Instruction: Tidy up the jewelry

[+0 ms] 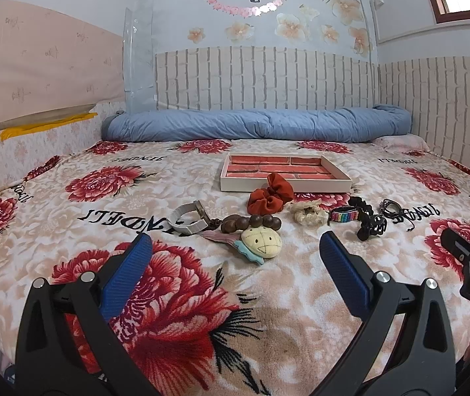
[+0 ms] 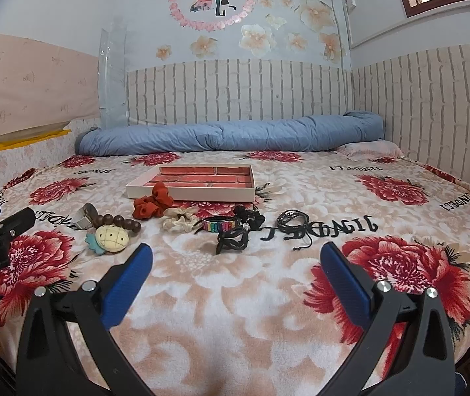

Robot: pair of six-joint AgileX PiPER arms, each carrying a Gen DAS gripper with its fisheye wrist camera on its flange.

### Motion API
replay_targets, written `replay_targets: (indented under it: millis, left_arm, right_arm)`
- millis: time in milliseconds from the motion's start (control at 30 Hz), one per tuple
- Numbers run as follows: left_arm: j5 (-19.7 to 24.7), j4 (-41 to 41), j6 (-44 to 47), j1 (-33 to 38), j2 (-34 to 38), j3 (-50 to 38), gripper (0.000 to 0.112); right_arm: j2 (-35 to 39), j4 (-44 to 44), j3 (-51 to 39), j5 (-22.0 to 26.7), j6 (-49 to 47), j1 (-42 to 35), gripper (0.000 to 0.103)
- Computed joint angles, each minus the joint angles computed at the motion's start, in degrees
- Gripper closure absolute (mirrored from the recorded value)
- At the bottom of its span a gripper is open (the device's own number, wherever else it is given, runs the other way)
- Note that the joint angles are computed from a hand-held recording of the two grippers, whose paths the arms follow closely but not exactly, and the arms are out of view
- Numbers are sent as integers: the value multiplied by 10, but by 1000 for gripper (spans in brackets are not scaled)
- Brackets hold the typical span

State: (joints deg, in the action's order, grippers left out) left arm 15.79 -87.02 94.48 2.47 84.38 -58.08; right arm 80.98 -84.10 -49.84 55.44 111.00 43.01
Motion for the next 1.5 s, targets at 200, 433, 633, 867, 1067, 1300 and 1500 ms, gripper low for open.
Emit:
replay_targets:
  millis: [200, 433, 633, 867, 1067, 1300, 1500]
  left_arm:
    - [4, 8, -5, 6, 5, -4, 14]
    - [2, 92, -85, -1, 28, -34, 14]
    - [2, 247, -241, -15, 68, -91, 14]
    - [57, 457, -462, -28, 139, -195, 14]
    - [103, 590, -600, -48, 210, -292, 14]
    - [205, 714, -726, -70, 312, -437, 14]
    - [250, 772, -786, -83, 363, -511, 14]
  right_arm:
    - [2, 2, -1, -4, -2, -2, 4]
    - [21, 28, -25, -31, -26, -27, 4]
    - [47, 76, -71, -72, -93, -75, 4]
    - [93, 177, -146, -139, -210, -150, 4]
    - [151, 223, -217, -142, -286, -180, 4]
    - [235, 353, -325, -152, -452, -233, 4]
    - [269, 419, -370, -156, -514, -265, 4]
